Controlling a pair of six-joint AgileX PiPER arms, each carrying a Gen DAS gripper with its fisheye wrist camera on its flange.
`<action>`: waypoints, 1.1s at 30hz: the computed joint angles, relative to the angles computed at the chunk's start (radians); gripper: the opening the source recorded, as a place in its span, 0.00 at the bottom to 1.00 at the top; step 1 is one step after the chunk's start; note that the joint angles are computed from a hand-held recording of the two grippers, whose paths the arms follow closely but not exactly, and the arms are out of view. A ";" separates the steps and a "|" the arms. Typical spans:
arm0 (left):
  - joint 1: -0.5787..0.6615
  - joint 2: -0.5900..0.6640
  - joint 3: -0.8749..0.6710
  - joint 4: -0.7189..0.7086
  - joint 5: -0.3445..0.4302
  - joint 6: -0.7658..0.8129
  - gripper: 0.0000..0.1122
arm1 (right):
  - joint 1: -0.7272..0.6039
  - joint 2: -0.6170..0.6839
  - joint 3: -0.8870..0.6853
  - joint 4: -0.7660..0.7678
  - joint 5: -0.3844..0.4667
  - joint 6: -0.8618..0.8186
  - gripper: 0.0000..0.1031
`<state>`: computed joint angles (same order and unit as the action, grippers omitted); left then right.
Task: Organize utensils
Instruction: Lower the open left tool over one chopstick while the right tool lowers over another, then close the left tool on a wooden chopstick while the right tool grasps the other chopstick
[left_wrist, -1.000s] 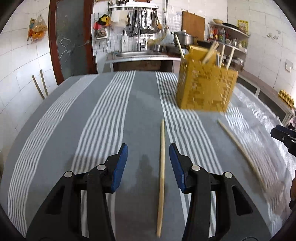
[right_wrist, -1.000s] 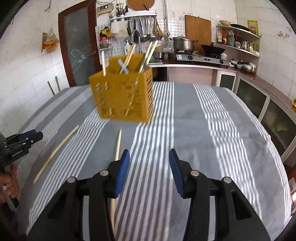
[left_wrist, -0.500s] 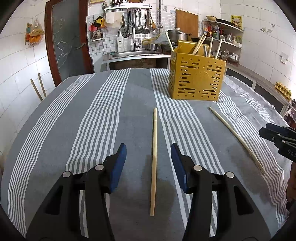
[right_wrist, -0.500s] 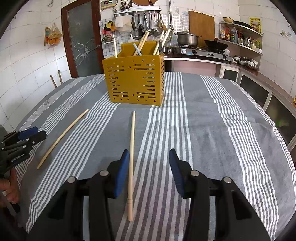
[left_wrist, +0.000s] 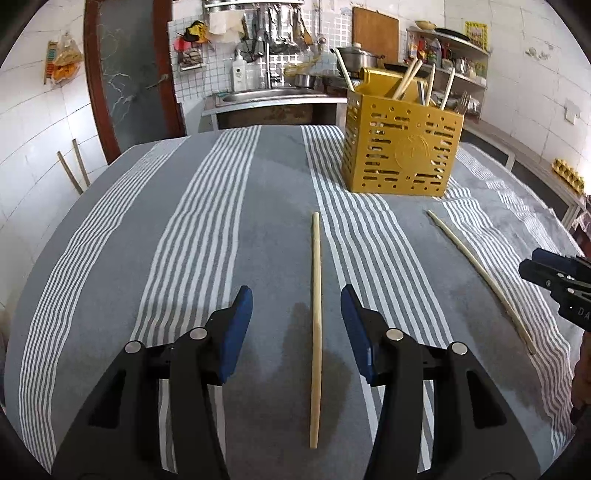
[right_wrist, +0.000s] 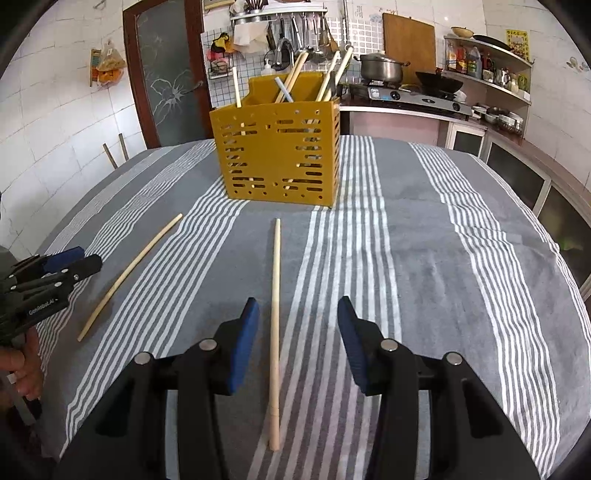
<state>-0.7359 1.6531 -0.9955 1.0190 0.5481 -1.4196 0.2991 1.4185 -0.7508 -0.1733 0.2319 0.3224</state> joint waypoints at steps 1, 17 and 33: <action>0.012 0.013 -0.015 -0.026 -0.013 0.037 0.43 | -0.004 0.022 -0.021 0.059 0.008 -0.061 0.43; 0.153 0.240 -0.359 -0.538 0.017 0.672 0.43 | -0.007 0.349 -0.368 0.233 0.185 -0.277 0.43; 0.174 0.488 -0.736 -0.662 0.238 0.900 0.04 | -0.019 0.526 -0.616 0.189 0.339 -0.265 0.06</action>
